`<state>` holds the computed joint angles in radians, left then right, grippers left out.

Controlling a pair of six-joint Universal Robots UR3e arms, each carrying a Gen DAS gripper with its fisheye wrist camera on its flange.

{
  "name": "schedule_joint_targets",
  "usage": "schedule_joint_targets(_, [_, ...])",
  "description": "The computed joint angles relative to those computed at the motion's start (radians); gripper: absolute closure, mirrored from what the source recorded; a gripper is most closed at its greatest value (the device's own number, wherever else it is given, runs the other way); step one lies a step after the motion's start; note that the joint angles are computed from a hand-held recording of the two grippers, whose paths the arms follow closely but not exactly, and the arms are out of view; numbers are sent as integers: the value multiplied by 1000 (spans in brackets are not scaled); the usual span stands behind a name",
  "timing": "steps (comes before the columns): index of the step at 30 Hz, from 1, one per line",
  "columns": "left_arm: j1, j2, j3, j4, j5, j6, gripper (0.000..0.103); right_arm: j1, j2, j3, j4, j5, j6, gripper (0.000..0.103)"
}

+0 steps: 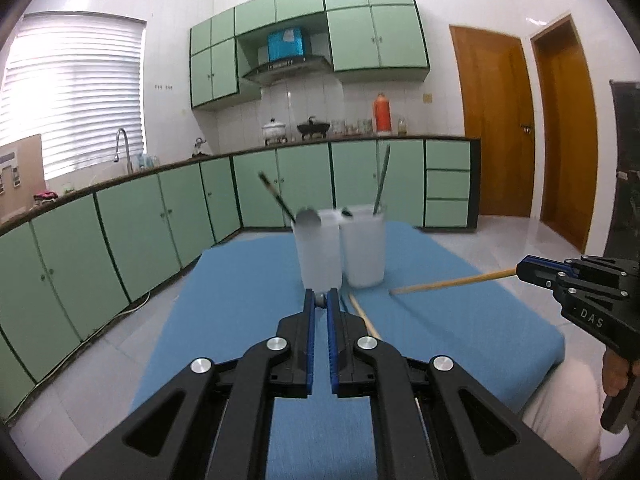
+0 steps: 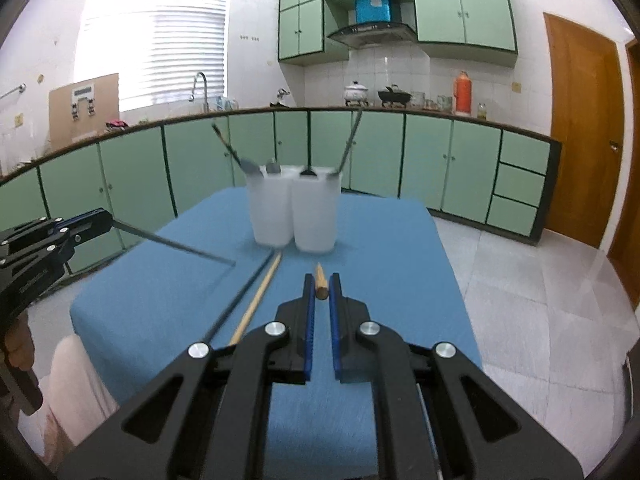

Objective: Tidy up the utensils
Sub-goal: 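Carry both chopsticks over the white holder and lower them inside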

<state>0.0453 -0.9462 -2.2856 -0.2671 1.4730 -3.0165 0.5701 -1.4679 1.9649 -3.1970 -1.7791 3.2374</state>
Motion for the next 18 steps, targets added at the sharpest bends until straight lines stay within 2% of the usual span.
schedule_joint_targets(4, [74,-7,90,-74,-97,7,97,-55,-46,-86,118,89,-34,97])
schedule_joint_targets(10, [106,-63,208,-124,-152,14,97,-111,-58,-271,309,198,-73,97])
schedule_joint_targets(18, [163,-111,318,-222,-255,32,97,-124,40,-561,560,246,-122,97])
